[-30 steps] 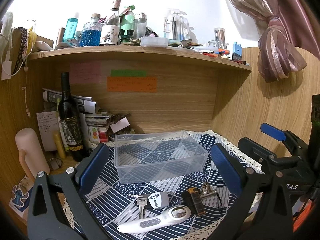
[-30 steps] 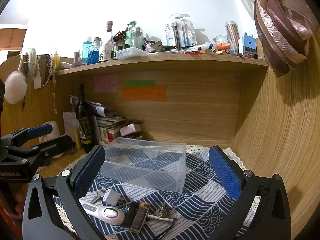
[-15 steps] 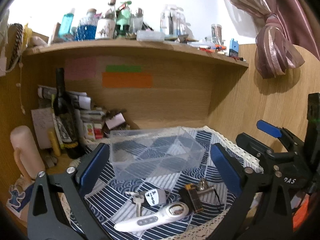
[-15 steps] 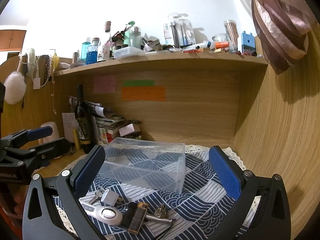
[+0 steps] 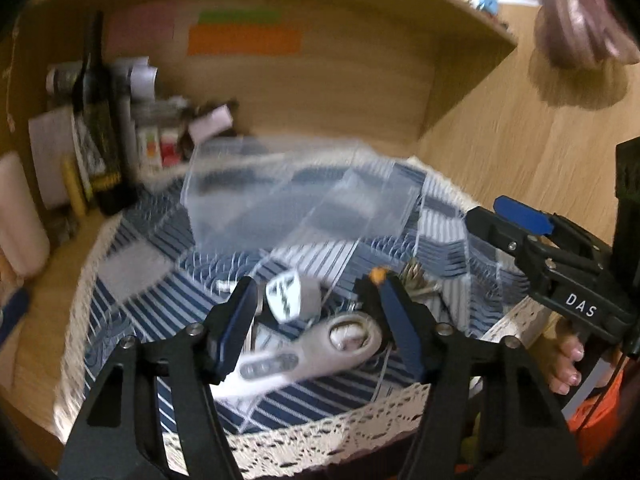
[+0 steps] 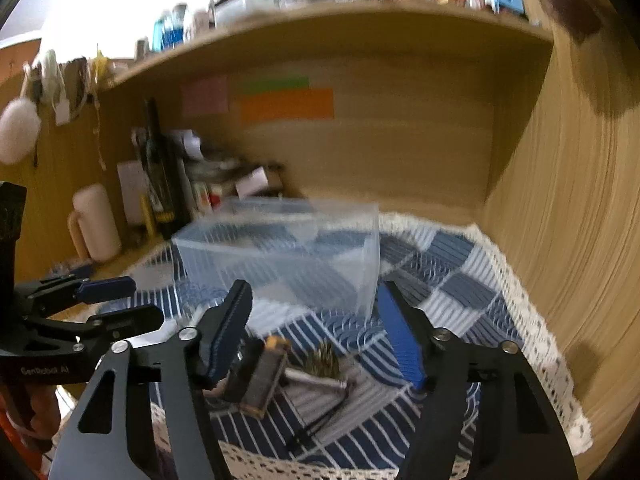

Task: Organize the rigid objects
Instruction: 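Grasp the white lens device with the left gripper while the right grasps the black-gold lighter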

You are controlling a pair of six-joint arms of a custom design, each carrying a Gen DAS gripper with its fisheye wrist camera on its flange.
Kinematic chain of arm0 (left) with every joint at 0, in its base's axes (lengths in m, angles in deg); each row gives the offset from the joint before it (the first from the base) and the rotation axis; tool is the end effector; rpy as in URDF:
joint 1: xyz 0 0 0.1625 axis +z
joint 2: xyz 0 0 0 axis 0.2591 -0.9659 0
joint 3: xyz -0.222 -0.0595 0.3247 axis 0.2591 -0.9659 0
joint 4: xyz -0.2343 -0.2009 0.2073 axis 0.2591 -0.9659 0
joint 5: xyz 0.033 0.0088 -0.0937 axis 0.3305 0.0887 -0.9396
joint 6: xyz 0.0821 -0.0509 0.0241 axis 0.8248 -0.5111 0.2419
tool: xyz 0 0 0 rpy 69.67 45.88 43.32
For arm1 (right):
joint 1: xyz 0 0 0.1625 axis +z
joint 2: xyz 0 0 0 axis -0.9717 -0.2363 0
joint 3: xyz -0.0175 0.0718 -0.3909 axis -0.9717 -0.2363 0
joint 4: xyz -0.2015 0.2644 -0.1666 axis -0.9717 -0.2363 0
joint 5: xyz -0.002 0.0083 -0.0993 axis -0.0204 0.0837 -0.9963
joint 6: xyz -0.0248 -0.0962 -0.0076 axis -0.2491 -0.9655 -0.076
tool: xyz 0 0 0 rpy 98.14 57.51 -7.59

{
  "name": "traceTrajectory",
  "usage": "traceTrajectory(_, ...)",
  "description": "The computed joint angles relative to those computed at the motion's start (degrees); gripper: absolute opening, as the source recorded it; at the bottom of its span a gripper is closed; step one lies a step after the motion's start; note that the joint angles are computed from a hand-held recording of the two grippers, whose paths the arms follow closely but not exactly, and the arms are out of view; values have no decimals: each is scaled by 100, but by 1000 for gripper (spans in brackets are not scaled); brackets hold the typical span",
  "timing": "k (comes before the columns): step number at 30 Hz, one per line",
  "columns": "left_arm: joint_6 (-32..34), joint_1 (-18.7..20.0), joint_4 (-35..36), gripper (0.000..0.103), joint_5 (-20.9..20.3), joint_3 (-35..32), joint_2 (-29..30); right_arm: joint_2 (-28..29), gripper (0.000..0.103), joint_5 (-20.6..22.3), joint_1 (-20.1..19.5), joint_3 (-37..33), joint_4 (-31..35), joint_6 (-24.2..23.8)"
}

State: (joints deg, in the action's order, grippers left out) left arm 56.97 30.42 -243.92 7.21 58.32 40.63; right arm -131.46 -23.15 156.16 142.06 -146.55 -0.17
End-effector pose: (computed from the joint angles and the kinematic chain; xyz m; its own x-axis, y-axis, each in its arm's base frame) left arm -0.3149 -0.6219 -0.0408 -0.8032 0.0538 -0.5933 0.5045 0.5912 -0.6293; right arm 0.0243 -0.6674 0.2716 -0.6524 -0.4498 0.6100 -0.7561 0.4420 -0.4827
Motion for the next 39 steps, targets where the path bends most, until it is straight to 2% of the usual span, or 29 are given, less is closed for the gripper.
traceTrajectory(6, -605, 100, 547, 64, 29, -158, 180, 54, 42, -325, -112, -209, 751, 111)
traceTrajectory(10, -877, 157, 901, 66, -118, -305, 290, 14, 41, -404, -177, -221, 988, 98)
traceTrajectory(13, -781, 147, 786, 79, 96, -516, 484, -2, 41, -435, -201, -268, 1193, 90)
traceTrajectory(20, -478, 153, 840, 80, 502, -1154, 921, -37, 41, -445, -239, -285, 1445, 3)
traceTrajectory(22, -127, 174, 615, 70, 586, -1323, 1072, -41, 41, -449, -238, -282, 1461, -18)
traceTrajectory(25, 381, 166, 142, 61, 626, -1414, 1219, 16, 41, -541, -215, -365, 1537, 8)
traceTrajectory(27, 506, 145, 79, 61, 680, -1458, 1270, 58, 41, -579, -196, -432, 1645, 12)
traceTrajectory(33, 348, 157, -129, 61, 344, -972, 939, 154, 41, -620, -104, -530, 1950, 15)
traceTrajectory(35, 308, 141, -373, 61, 208, -735, 792, 223, 40, -679, -64, -571, 2001, -6)
traceTrajectory(39, 444, 95, -850, 61, 197, -458, 621, 380, 39, -953, 26, -646, 2005, -38)
